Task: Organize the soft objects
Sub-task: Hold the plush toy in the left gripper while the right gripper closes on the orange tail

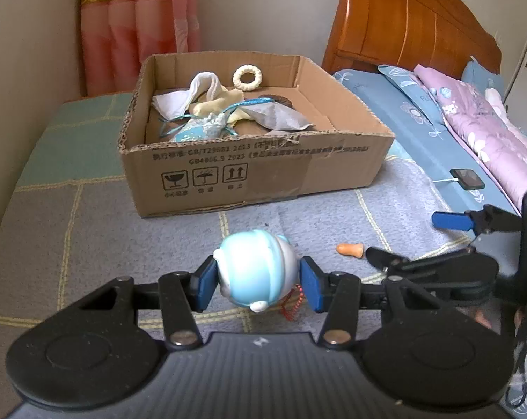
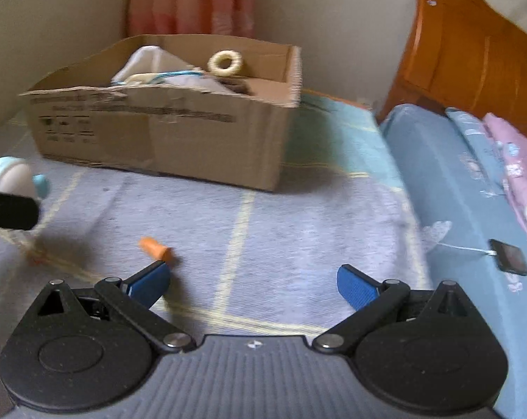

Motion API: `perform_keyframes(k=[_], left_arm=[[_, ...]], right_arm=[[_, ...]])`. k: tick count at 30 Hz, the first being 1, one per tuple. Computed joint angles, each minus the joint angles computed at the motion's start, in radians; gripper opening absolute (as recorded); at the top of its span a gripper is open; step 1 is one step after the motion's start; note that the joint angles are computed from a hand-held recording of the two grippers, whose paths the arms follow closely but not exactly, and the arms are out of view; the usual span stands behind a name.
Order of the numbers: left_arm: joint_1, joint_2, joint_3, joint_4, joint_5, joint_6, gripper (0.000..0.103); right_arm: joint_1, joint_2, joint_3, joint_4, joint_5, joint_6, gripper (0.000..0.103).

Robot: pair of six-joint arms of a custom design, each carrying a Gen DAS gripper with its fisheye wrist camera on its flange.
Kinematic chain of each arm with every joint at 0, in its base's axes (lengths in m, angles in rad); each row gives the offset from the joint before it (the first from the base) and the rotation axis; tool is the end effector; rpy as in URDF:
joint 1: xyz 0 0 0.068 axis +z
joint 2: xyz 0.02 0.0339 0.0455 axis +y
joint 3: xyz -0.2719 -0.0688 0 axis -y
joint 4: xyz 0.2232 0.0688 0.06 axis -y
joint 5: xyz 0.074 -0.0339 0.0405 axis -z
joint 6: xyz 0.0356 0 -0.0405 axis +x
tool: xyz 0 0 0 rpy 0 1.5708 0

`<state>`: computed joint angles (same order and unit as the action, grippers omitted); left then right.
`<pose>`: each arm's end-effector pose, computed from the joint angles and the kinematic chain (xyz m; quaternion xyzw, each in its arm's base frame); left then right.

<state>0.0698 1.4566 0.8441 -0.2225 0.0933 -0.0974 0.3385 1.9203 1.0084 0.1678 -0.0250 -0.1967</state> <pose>0.2791 0.0162 0.2233 -0.0611 0.9302 -0.0485 0.3586 0.3561 0.1263 0.1550 -0.2470 0.8818 0.0399 0.3998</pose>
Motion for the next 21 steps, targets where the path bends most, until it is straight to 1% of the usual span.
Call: perform_keyframes(k=[4, 5, 6, 10, 12, 14, 17, 21], left_arm=[[0.021, -0.003, -0.01, 0.007, 0.013, 0.003, 0.049], [0.026, -0.006, -0.013, 0.007, 0.014, 0.005, 0.049], [0.032, -0.008, -0.015, 0.008, 0.015, 0.007, 0.05], [0.054, -0.017, -0.024, 0.011, 0.018, 0.015, 0.05], [0.064, -0.016, -0.028, 0.014, 0.025, 0.018, 0.05], [0.072, -0.015, -0.032, 0.016, 0.03, 0.018, 0.05], [0.078, -0.013, -0.037, 0.017, 0.037, 0.022, 0.05], [0.083, -0.006, -0.04, 0.022, 0.043, 0.02, 0.05]], right_arm=[[-0.009, 0.02, 0.044, -0.043, 0.012, 0.029, 0.103], [-0.008, 0.014, 0.045, -0.056, 0.003, 0.032, 0.101], [-0.008, 0.001, 0.035, -0.062, -0.016, 0.033, 0.096], [0.0, -0.061, -0.016, -0.09, -0.137, 0.002, 0.086], [0.012, -0.092, -0.033, -0.121, -0.196, -0.015, 0.079], [0.017, -0.109, -0.039, -0.155, -0.275, -0.032, 0.075], [0.045, -0.131, -0.042, -0.189, -0.297, -0.047, 0.067], [0.066, -0.112, -0.017, -0.202, -0.312, -0.031, 0.067]])
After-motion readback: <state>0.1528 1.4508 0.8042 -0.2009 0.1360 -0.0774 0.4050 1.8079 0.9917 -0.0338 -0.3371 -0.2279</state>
